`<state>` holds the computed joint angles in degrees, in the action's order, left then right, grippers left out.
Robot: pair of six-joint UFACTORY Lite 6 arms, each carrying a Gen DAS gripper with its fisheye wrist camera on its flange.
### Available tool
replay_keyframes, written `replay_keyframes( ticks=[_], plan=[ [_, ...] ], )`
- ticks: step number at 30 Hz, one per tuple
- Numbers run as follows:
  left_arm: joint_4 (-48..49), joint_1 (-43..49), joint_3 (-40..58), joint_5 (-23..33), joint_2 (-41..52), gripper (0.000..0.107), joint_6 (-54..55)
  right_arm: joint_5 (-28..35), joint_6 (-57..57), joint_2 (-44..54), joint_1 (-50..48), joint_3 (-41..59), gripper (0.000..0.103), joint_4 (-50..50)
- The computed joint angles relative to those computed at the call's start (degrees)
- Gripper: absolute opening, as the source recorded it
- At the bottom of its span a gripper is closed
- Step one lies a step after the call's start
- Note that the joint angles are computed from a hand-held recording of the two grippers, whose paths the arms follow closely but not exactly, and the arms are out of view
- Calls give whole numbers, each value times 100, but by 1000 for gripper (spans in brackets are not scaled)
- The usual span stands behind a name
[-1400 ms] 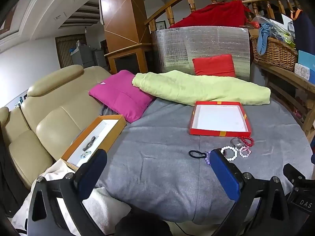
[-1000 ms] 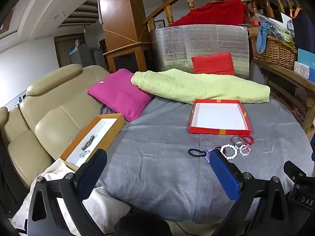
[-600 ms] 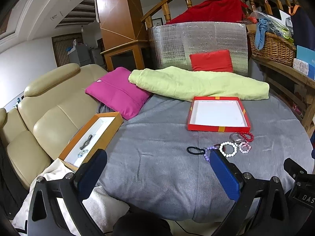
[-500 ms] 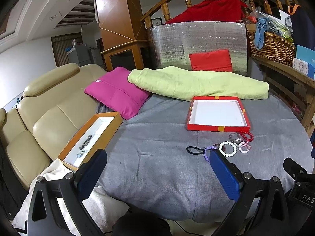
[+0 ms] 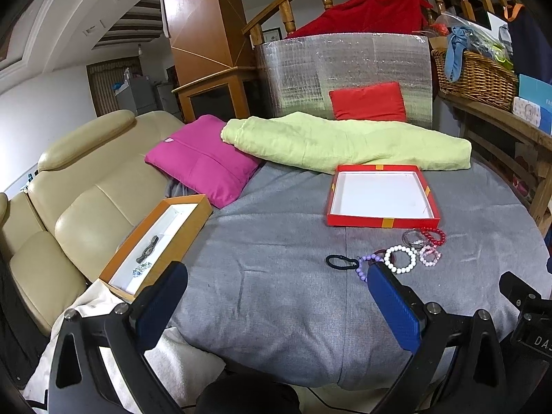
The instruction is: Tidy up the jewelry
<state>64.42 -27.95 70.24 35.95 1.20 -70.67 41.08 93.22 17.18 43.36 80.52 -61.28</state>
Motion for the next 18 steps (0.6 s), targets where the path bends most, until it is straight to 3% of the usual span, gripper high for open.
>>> replay_keyframes(
  ticks=[18],
  plan=[
    [-32, 138, 437, -131, 444, 103, 121, -81, -183, 238, -248, 266, 103, -14]
  ],
)
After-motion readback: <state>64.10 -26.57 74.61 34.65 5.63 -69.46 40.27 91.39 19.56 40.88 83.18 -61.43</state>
